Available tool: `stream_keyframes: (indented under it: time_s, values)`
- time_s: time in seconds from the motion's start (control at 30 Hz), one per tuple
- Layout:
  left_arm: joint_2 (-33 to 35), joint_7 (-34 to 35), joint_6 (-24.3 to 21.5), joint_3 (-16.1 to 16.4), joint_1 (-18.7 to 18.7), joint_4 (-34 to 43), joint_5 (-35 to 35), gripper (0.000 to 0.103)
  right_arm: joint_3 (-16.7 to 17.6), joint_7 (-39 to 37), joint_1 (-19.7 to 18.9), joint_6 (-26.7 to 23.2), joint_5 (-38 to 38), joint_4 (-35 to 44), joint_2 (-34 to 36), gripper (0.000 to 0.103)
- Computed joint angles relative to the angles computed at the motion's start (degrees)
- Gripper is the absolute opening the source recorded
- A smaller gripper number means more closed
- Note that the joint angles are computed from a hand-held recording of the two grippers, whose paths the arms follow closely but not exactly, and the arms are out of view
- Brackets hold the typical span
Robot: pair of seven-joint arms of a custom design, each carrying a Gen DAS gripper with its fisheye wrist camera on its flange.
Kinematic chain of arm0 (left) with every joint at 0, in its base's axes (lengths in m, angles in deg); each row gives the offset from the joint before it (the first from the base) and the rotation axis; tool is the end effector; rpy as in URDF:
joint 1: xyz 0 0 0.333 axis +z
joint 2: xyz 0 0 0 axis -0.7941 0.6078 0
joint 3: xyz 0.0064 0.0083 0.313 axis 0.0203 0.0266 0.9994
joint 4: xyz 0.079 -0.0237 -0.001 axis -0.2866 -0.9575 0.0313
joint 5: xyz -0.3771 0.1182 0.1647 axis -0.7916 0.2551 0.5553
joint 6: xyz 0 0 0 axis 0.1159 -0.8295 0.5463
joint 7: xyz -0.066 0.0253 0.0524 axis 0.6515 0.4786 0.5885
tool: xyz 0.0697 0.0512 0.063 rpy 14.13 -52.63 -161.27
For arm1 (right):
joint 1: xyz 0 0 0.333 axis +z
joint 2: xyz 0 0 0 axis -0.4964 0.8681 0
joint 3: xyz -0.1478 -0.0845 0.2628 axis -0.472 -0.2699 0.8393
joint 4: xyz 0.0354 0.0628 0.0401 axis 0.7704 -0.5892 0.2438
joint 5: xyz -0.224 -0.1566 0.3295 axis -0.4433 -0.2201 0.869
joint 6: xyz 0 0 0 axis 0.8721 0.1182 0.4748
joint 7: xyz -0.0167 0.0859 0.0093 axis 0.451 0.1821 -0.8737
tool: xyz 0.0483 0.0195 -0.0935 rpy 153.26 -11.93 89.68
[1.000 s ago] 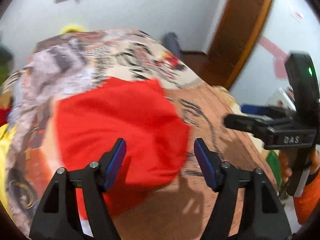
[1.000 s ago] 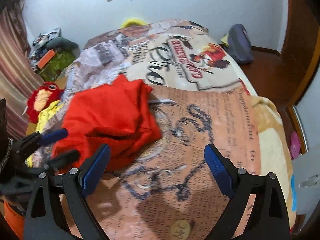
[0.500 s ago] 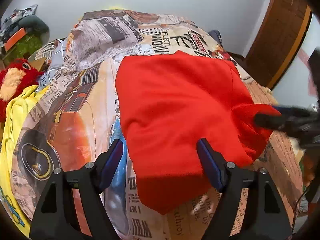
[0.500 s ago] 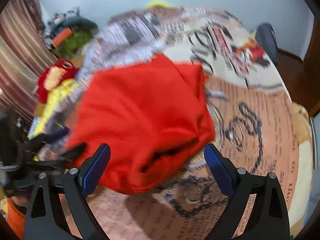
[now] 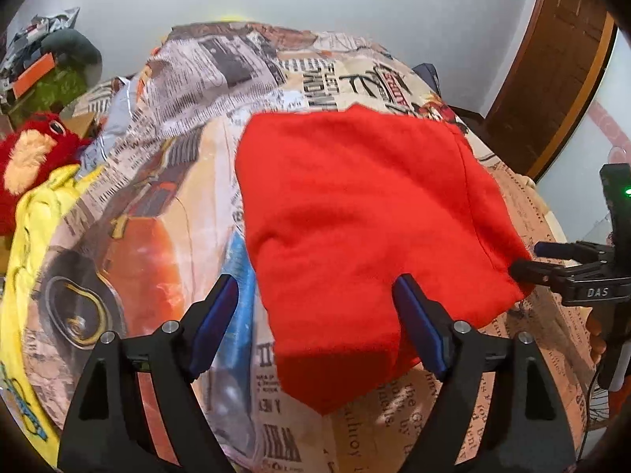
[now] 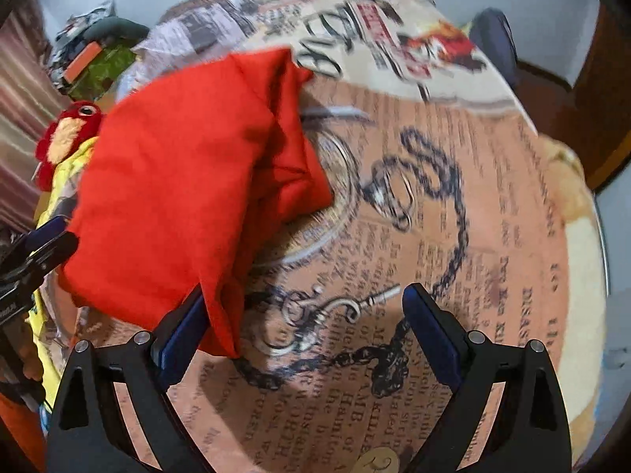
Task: Fold large clothes
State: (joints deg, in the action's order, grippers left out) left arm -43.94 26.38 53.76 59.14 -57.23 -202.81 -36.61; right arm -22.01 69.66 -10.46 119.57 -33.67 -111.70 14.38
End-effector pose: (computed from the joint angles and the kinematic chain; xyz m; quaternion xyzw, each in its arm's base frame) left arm 0.4001 -0.1142 0.5609 -0.7585 0.5714 -0.2518 0.1864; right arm 0.4745 0.2269 0.6185 -0.8436 0.5015 -0.0471 0.1861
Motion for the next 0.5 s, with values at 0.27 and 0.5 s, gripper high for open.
stream_keyframes:
  time_s: [0.27, 0.5]
  values:
    - [0.02, 1.05, -1.9, 2.51, 1.79, 2.08, 0.65, 0.081, -0.99, -2.86, 1.23, 3.74, 6.26, 4.12, 2.08, 0.095]
    - [6.57, 11.17, 0.99, 13.04, -4.27, 2.65, -18.14, 0.081, -0.97, -1.78, 0.76, -0.47, 11.15, 10.6, 11.42, 0.095]
